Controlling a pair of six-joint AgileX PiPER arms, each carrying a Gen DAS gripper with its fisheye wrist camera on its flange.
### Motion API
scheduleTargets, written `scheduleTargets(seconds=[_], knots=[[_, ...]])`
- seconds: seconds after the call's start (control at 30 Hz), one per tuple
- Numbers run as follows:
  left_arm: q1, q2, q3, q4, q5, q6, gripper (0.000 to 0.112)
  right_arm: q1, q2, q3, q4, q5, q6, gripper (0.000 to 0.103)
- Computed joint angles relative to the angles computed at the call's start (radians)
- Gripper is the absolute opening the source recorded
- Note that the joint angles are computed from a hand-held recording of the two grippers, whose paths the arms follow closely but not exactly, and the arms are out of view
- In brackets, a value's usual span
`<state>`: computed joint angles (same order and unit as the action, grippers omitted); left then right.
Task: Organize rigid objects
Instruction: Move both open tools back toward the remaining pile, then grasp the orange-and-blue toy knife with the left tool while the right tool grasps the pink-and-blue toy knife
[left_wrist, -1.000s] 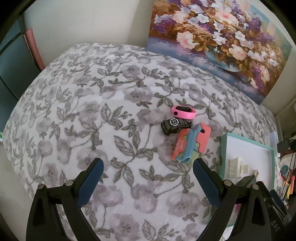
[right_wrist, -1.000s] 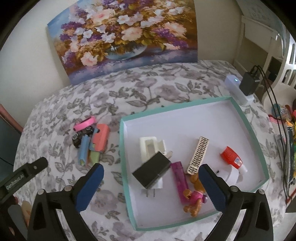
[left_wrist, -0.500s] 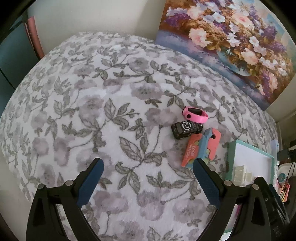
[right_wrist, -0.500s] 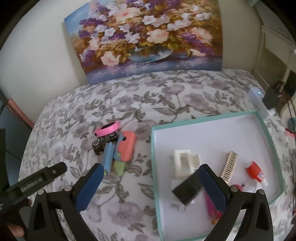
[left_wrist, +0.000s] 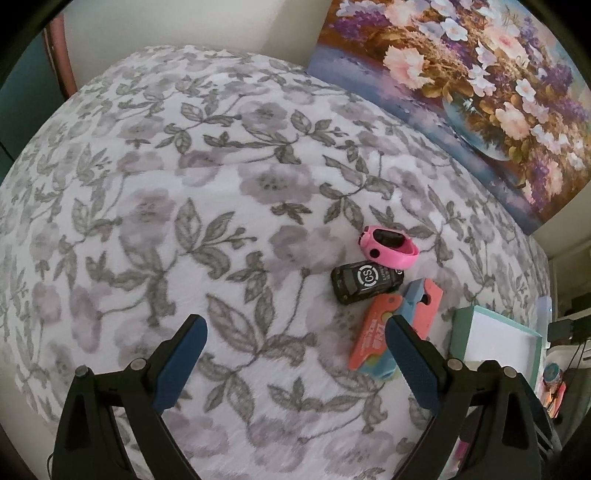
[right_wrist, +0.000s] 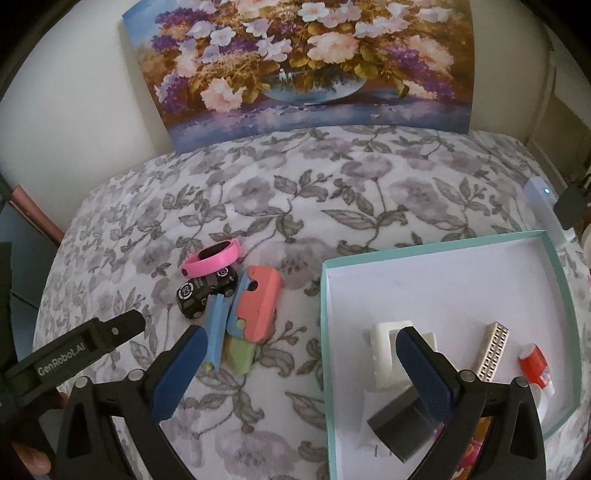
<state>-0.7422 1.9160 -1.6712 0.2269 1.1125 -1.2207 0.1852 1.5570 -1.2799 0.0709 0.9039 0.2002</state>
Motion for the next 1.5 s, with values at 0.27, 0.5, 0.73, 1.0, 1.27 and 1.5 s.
scheduleTargets(seconds=[0.27,0.5,0.73,1.0,1.27,1.5], knots=[[0.024,0.068,-0.052,-0.049,-0.031,0.058,0.097,-0.018,0.076,-0.059,-0.031,0.027,0.039,0.103],[0.034,0.131,-0.124,-0.080,-0.016,0.122,0.097,-0.054,0.117,-0.116,-0.036,0.024,0.034,0.103],[0.023,0.181,-0.191,-0.101,-0.023,0.178,0.096,-0.081,0.126,-0.123,-0.004,0.020,0.002,0.103],[0.018,0.198,-0.182,-0.146,-0.081,0.218,0.067,-0.104,0.124,-0.122,0.019,0.029,-0.004,0.103],[0.014,0.207,-0.180,-0.186,-0.109,0.248,0.043,-0.105,0.124,-0.121,0.028,0.033,-0.010,0.103],[0.000,0.230,-0.238,-0.169,-0.043,0.255,0.040,-0.100,0.124,-0.122,0.029,0.033,-0.009,0.103]])
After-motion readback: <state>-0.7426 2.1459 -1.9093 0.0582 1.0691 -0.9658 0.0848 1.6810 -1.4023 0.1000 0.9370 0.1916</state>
